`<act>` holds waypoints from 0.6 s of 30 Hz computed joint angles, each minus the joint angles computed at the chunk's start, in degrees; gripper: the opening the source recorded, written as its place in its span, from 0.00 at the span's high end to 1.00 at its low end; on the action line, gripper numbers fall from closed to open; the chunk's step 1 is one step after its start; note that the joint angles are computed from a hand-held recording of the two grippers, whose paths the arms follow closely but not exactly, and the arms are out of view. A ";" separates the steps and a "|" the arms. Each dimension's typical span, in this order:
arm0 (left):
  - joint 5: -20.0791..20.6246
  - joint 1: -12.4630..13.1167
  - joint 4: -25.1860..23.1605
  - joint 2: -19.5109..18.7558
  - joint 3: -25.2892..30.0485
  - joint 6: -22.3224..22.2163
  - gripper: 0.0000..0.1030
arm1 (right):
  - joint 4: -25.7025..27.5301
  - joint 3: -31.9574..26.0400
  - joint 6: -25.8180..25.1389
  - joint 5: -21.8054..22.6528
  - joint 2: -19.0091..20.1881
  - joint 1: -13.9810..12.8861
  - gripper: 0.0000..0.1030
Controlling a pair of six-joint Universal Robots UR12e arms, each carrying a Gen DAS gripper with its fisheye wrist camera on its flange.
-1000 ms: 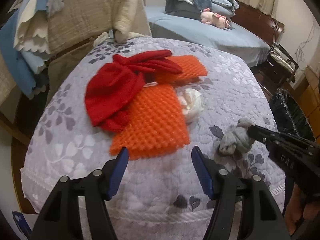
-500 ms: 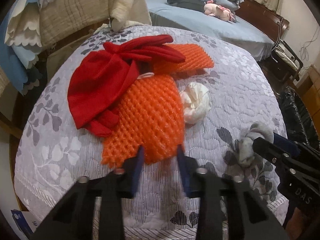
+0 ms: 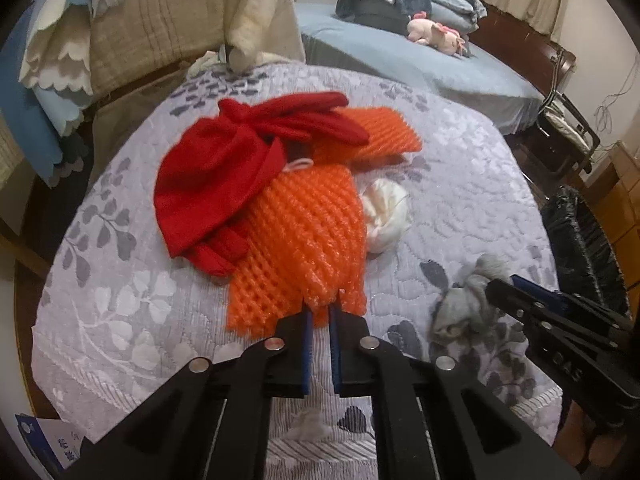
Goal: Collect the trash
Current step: 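Grasp the orange mesh net with the left tool while the right tool holds the grey cloth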
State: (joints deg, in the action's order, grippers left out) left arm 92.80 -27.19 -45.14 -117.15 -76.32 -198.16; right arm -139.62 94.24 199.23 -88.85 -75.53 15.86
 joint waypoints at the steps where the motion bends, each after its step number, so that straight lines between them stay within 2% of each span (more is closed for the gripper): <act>1: -0.05 0.01 0.06 0.17 -0.02 -0.16 0.93 | -0.23 0.11 -0.05 0.15 -0.16 -0.06 0.86; 2: -0.15 0.01 0.21 0.39 -0.18 -0.27 0.93 | -0.40 0.21 -0.06 0.06 -0.32 -0.07 0.97; 13: 0.44 -0.90 1.97 2.76 -1.49 0.23 0.94 | -1.80 2.05 0.83 0.45 -2.31 -0.53 0.97; 18: 0.07 -0.97 1.29 3.08 -2.07 -0.39 0.94 | -1.89 2.57 0.70 0.06 -2.82 -0.75 0.97</act>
